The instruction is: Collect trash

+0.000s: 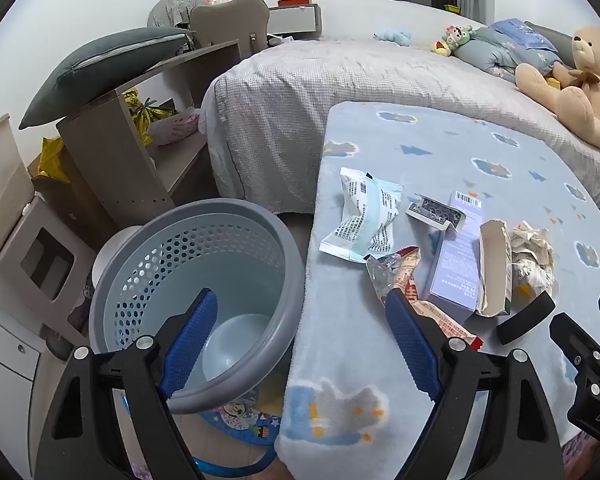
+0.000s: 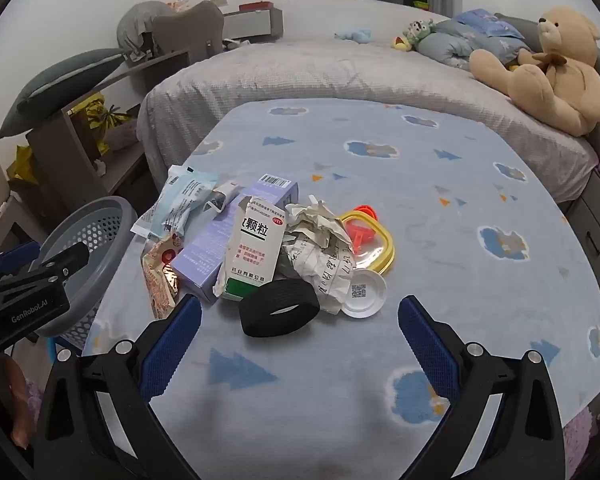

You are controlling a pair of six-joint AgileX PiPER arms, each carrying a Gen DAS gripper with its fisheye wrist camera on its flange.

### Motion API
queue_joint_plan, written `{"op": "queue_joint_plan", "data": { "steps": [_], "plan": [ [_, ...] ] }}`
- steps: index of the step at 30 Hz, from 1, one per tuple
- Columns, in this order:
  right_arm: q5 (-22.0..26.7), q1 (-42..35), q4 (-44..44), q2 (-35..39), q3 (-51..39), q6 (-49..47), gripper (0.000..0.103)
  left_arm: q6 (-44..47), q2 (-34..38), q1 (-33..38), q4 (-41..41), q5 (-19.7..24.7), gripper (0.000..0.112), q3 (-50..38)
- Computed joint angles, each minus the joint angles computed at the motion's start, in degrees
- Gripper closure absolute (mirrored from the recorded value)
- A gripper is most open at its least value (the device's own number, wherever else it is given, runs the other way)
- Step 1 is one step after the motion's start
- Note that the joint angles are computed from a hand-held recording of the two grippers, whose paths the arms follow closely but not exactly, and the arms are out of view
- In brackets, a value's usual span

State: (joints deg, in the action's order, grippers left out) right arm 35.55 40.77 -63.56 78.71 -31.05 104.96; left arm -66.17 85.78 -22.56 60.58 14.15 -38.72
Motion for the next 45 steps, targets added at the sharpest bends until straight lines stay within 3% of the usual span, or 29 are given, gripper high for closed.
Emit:
{"op": "queue_joint_plan", "data": {
  "steps": [25,45],
  "plan": [
    [0.00,-0.14,1.06,-0.70,0.11,-1.04,0.006,4.95,-0.44,-0.09,-4.78,0.66,0.030,-0.68],
    [0.47,-0.29,1.92,-1.47,-0.30,-2.45,0.006,1.58,-0.05,-0.20,-1.38,0.41,0.030,-0.35]
  ]
}}
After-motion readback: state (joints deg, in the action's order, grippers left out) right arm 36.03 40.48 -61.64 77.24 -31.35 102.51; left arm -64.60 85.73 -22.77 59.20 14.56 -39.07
